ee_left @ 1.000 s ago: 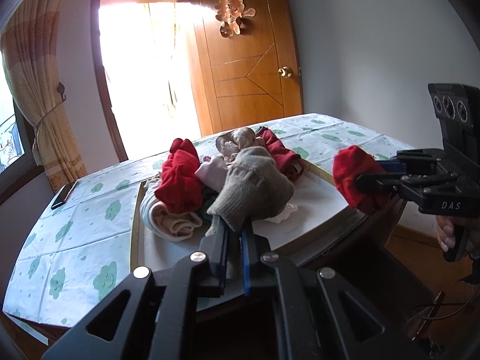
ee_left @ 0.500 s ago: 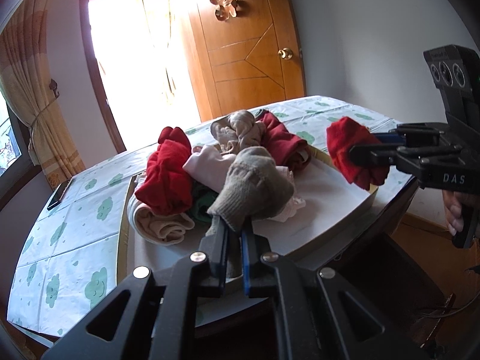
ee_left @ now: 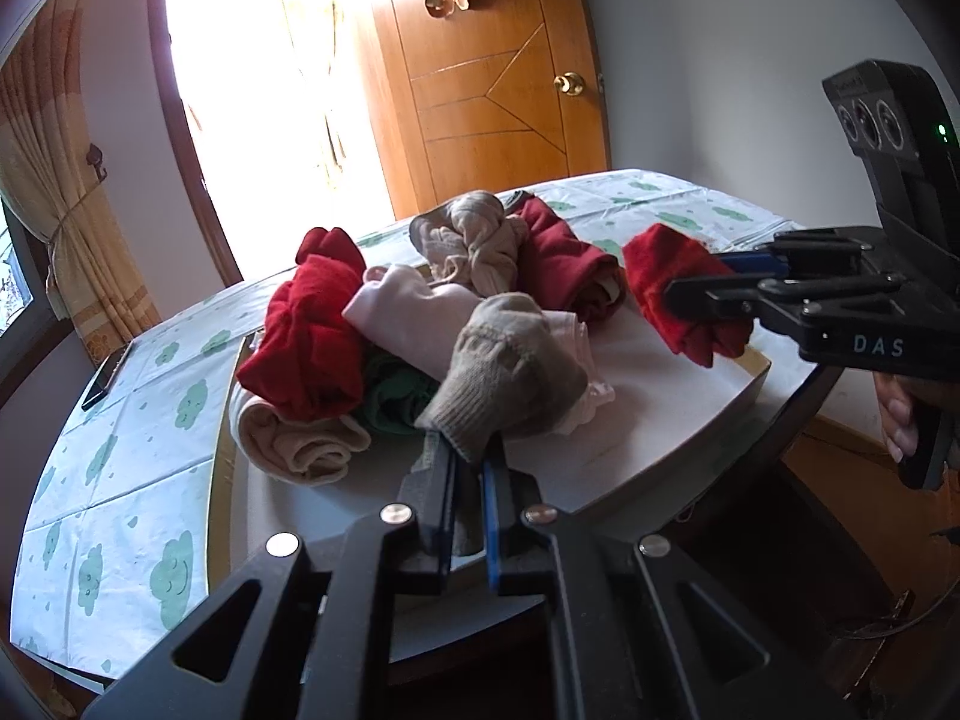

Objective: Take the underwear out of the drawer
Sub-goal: 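Carry the red sock and beige sock over the beige tray with both grippers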

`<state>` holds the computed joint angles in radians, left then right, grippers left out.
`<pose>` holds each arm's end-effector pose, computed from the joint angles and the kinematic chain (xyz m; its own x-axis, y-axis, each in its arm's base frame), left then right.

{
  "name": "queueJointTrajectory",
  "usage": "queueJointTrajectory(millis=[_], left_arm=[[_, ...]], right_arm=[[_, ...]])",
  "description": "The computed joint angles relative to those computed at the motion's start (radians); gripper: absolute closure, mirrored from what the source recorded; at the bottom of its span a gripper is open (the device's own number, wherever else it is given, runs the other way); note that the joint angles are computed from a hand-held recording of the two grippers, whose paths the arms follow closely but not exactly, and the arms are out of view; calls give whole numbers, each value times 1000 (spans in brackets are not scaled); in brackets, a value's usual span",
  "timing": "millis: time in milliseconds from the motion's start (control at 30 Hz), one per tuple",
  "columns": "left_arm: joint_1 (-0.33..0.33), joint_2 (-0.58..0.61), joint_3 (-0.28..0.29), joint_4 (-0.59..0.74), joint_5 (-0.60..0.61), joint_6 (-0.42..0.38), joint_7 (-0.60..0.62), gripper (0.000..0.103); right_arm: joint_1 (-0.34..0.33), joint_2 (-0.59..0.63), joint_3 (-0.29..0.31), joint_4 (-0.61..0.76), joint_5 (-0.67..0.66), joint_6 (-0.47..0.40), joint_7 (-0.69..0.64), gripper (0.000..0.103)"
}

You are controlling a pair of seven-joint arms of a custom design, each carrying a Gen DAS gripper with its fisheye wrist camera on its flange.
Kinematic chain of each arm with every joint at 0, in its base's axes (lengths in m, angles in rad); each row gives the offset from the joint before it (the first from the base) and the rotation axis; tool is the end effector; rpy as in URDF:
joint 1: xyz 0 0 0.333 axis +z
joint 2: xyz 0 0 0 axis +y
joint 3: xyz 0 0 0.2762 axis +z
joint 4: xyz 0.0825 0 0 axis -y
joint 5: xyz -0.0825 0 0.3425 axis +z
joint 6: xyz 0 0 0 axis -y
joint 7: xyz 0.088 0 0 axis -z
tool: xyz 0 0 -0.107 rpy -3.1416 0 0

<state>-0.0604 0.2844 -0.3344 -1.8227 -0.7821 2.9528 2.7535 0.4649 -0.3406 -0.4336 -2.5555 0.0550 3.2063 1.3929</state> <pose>0.5970 -0.1774 0.4537 -0.6606 -0.7342 -0.1568 -0.3599 0.4930 -0.7921 0.4519 -0.0021 0.4807 0.1204 -0.9920 -0.0376 -0.5668 -0.0376 -0.8230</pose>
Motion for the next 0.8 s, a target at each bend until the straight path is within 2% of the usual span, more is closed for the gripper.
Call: queueJointTrajectory(millis=[233,800], left_arm=[[-19,28,24,33,81,-26,-84,98],[-52,79,51,68,259,-54,-242,98]], right_arm=[[-31,35,32,30,14,-26,-1,77],[-223,91,213,63,16,-95,32,77]])
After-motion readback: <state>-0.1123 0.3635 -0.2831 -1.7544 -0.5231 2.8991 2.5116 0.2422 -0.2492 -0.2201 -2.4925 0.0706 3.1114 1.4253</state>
